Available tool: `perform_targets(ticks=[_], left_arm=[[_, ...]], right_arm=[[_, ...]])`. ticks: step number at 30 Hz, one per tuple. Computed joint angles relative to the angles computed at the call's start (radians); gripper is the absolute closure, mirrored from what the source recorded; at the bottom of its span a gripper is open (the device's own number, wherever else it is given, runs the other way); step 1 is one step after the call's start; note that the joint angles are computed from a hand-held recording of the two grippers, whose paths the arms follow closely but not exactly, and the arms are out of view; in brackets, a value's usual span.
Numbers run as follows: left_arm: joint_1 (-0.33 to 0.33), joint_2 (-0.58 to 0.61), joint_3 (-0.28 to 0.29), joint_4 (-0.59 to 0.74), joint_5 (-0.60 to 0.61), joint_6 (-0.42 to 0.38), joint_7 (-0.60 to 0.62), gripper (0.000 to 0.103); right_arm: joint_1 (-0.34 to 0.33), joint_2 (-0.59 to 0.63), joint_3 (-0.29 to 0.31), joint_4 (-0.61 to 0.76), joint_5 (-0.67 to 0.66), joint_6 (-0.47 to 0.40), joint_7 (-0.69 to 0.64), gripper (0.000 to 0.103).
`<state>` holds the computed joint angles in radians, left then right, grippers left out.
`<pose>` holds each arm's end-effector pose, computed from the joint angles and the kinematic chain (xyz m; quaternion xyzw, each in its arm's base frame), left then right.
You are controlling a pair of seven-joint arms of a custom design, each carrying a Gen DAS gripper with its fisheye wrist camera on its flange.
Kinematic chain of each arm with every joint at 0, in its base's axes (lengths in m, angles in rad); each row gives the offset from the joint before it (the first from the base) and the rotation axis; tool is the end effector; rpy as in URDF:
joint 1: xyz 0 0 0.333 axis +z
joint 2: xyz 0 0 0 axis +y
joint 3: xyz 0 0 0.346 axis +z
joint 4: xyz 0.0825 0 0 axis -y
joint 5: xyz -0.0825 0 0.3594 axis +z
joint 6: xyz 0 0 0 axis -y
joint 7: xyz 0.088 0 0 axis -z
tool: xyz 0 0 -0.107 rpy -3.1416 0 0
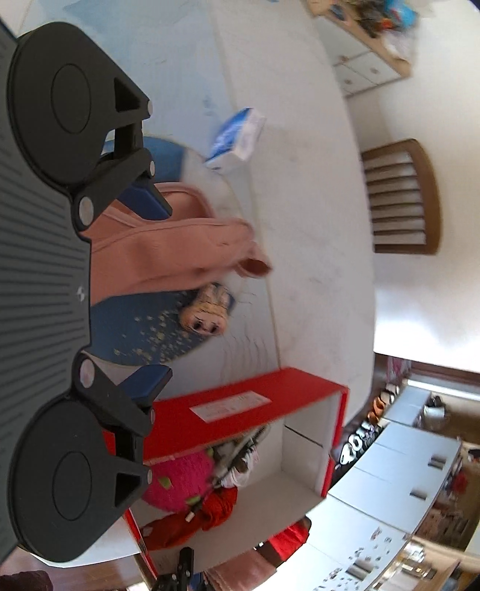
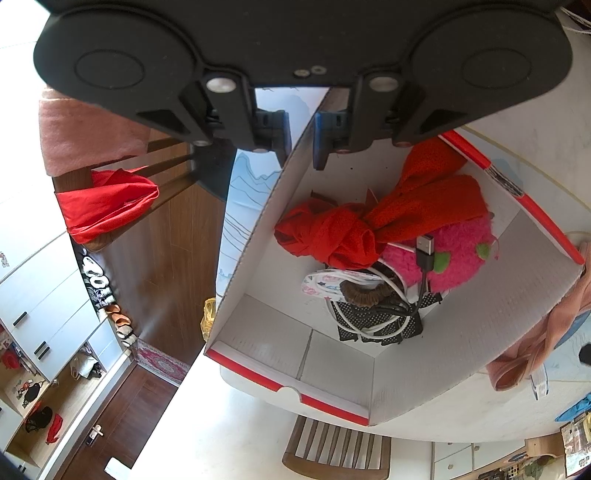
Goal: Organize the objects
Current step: 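Withdraw the left gripper from the box toward the pink fleece, then lower the left gripper onto the pink fleece and grasp it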
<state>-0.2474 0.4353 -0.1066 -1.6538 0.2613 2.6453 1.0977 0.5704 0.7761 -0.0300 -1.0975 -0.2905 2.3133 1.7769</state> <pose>0.6626 -0.2386 0.4621 -0.6600 0.6956 -0.2303 0.1662 0.6793 0.4116 0.4354 -0.8311 0.4946 -0.2098 0.1437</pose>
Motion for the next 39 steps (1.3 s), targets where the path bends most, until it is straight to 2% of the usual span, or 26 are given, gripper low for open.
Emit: perform_targets(ticks=[1,5,9,12,15,25,32,35,37,39], left_arm=[[0.007,0.003,-0.004,-0.008,-0.012,0.007,0.001,0.016],[0.003,0.022,0.013,-0.025,-0.012,0.022,-0.025,0.001],[-0.036,0.055,0.064,-0.006,0.059,0.000,-0.101,0.001],[-0.049,0.088,0.079,0.017,0.113,-0.006,-0.120,0.001],[-0.051,0.122,0.082,0.037,0.140,-0.005,-0.123,0.001],[-0.071,0.223,0.086,0.174,0.159,-0.138,-0.104,0.001],[-0.064,0.225,0.089,0.166,0.150,-0.112,-0.158,0.001],[-0.059,0.224,0.083,0.164,0.139,-0.108,-0.168,0.003],[-0.058,0.219,0.081,0.158,0.140,-0.098,-0.168,0.010],[-0.054,0.214,0.076,0.155,0.135,-0.088,-0.163,0.029]], right_arm=[[0.000,0.001,0.000,0.002,0.000,0.000,0.000,0.092],[0.001,-0.001,-0.001,-0.002,-0.001,0.001,0.000,0.092],[0.000,-0.003,-0.001,-0.004,-0.002,-0.001,-0.002,0.092],[0.001,-0.001,-0.001,-0.002,-0.003,-0.002,-0.001,0.092],[0.001,-0.002,-0.002,-0.001,-0.005,-0.005,-0.002,0.092],[0.004,0.004,-0.005,0.009,-0.008,-0.016,-0.001,0.092],[0.004,0.009,-0.004,0.017,-0.008,-0.021,-0.003,0.092],[0.004,0.010,-0.004,0.019,-0.007,-0.022,-0.003,0.092],[0.004,0.011,-0.004,0.021,-0.007,-0.023,-0.004,0.092],[0.004,0.011,-0.004,0.022,-0.007,-0.024,-0.003,0.092]])
